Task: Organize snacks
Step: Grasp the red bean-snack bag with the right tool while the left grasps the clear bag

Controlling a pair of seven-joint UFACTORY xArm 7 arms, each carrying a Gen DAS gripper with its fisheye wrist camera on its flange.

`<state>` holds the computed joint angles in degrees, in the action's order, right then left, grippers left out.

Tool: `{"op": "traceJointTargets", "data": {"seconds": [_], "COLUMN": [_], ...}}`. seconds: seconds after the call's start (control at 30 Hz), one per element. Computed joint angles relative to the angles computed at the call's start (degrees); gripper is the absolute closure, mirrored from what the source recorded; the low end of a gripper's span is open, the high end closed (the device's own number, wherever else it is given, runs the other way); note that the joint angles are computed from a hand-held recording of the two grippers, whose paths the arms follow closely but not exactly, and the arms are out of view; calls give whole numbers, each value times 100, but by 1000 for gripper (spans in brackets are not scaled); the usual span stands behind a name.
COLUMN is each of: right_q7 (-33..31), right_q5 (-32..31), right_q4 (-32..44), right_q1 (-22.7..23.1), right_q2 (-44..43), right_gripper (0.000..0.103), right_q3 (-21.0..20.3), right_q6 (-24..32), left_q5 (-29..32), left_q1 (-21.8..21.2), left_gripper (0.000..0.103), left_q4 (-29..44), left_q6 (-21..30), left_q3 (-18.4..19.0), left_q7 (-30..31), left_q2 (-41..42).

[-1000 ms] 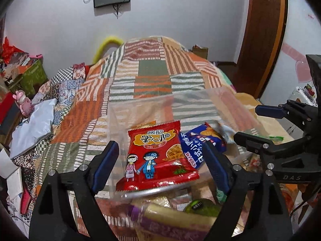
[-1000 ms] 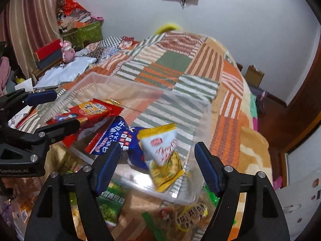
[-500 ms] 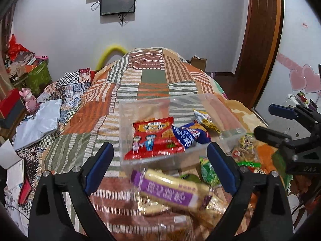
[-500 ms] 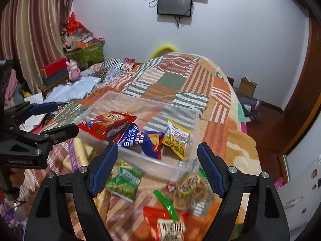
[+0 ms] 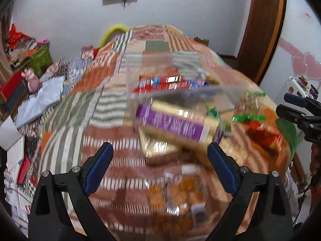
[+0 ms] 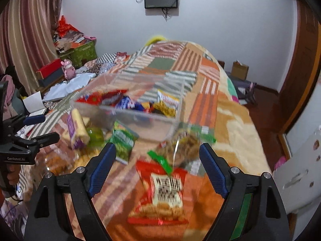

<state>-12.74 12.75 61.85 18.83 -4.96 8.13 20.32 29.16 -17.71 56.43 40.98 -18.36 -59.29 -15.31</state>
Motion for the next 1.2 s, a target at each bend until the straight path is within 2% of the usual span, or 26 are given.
{"op": "traceJointTargets", "data": {"seconds": [0.2,0.47,0.7,0.73,0.77,0.83,0.87,0.9,0.97,1.2], "right_q7": [209,199,-154,-227,-312,-485,-438,-474,-457,-561], "right_q5": [-98,80,695,815,974,1264,1270,1333,1303,1378], "right_q4": [-406,-707,-686,-656,-638,-603,-590,-626,-691,-861], "right_q1": [-42,-28,53,58,65,67,42,36,18,115], "right_q2": [-141,-204,-66,-29,1,43,60,40,-10,-226], "right_gripper": [20,20,21,21,27,40,41,42,47,51], "right_q3": [-15,-82,-146,-156,-165,-177,-161,-147,-117,-124], "right_q6": [28,67,69,89,97,158,175,119,63,-26], "left_q5": [-431,-626,-795,-783,-724,-711,-711,-691,-620,-597], "left_q1": [-137,-171,-185,-163,-125,-117,-113,-103,-49,-1], "left_gripper": [7,4,4,6,8,18,26,30,31,35], "left_q4": [-425,-616,-890,-927,-977,-1050,-1050,-1053,-1047,-1109], "left_q6": [-83,-274,-655,-702,-758,-892,-912,-923,-884,-820], "left_q3": [3,-66,11,3,-34,-34,-40,-53,-100,-163], "left_q7": [5,-70,-139,-171,-252,-222,-189,-160,-199,-267], "left_q2": [-207,-171,-197,-221,-252,-292,-296,-307,-320,-463]}}
